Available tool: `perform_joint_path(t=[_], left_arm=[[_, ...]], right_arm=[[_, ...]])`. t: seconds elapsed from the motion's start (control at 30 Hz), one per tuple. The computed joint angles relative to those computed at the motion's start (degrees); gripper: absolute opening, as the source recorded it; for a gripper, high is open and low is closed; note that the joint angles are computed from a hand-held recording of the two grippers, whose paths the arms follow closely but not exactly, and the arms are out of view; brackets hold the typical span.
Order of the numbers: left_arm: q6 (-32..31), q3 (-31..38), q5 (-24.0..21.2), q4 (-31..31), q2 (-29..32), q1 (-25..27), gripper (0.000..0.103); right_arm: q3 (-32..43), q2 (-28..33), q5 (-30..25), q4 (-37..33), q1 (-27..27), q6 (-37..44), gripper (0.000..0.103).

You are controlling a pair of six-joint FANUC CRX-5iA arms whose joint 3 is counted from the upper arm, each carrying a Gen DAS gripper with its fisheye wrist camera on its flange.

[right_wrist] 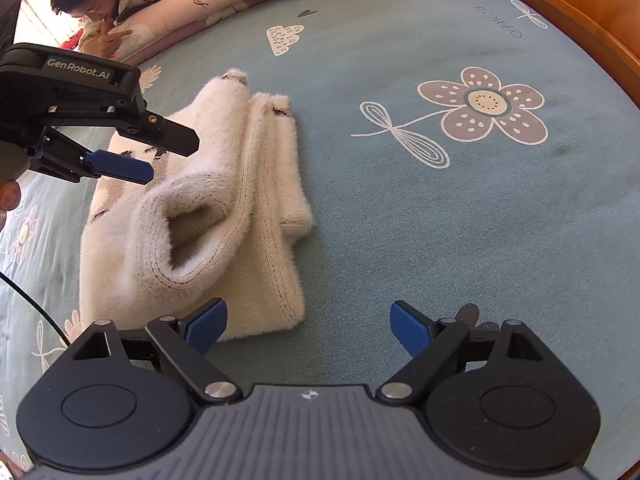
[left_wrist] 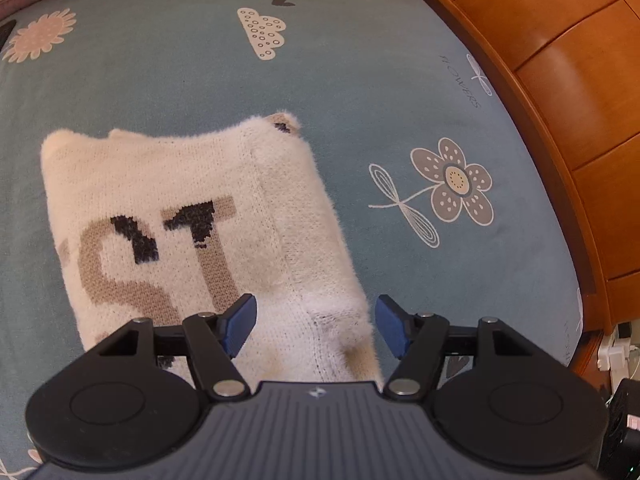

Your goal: Fold clothes

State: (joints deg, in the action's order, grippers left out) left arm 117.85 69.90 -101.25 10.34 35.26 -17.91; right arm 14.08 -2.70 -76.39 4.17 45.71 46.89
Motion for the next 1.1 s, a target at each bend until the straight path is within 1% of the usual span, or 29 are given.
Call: perform_joint_path(t=[0.03,0.13,0.23,0.3,0.4,0.5,0.6,0.7,0.73,0.77,0.87,0.97,1.0,1.03,1.1], left_arm=[[-0.5,0.3,0.4,-0.4,0.2,-0.1,0.066],[-1.6,-5.3,3.4,-1.1,-3.1,0.0,0.068],[-2.9,-11.0,5.2,-4.0,-7.0,-0.3,0.069],[-4.5,-14.7,5.7,-5.7,-9.8,-0.3,0.069],[-7.7,-19.0,6.0,-8.5,-13.3,-0.6,0.070],[-11.6,-24.7,8.2,-11.3,-17.6,-1.2,0.070],[-13.9,-29.4,10.4,-12.1,-20.8,-1.6,0.070],[-14.9,-32.3,11.8,-13.1,-22.4,-2.3,0.070],[-15.5,-33.1,12.5,-13.5,-22.9,-2.6,0.070],[-16.0,-33.9,13.2,-13.9,-23.3,-2.9,0.070],[-16.9,-35.2,14.7,-14.7,-24.0,-3.5,0.070],[-16.6,-36.4,15.6,-14.4,-24.4,-3.3,0.070],[-16.3,-36.8,15.8,-14.2,-24.6,-3.2,0.070],[-15.9,-37.1,16.1,-14.0,-24.8,-3.0,0.070],[-15.0,-37.2,15.8,-13.9,-24.9,-2.9,0.070]], right_arm=[[0.4,0.2,-0.1,-0.3,-0.1,-0.1,0.091],[1.3,0.5,-0.2,-1.2,-0.3,-0.6,0.091],[2.1,1.0,-0.6,-1.4,0.0,-0.3,0.091],[2.6,1.1,-0.9,-1.2,0.3,0.1,0.090],[2.3,-0.1,0.3,-1.5,0.2,-0.5,0.087],[1.6,-1.6,3.1,-4.3,-1.1,-1.7,0.085],[1.3,-2.1,6.4,-10.3,-3.5,-1.8,0.085],[0.4,-1.4,9.9,-16.7,-5.5,-1.3,0.085],[0.1,-0.9,10.9,-17.6,-5.5,-2.0,0.086],[-0.1,-0.4,11.9,-18.5,-5.6,-2.6,0.088],[-0.8,0.8,15.1,-20.8,-5.8,-5.2,0.090],[-1.7,1.8,18.6,-18.8,-4.6,-9.6,0.090],[-1.6,2.3,19.5,-17.5,-4.0,-10.6,0.088],[-0.9,3.2,19.3,-15.9,-3.3,-11.3,0.083],[2.6,5.8,15.9,-13.9,-2.4,-9.4,0.047]])
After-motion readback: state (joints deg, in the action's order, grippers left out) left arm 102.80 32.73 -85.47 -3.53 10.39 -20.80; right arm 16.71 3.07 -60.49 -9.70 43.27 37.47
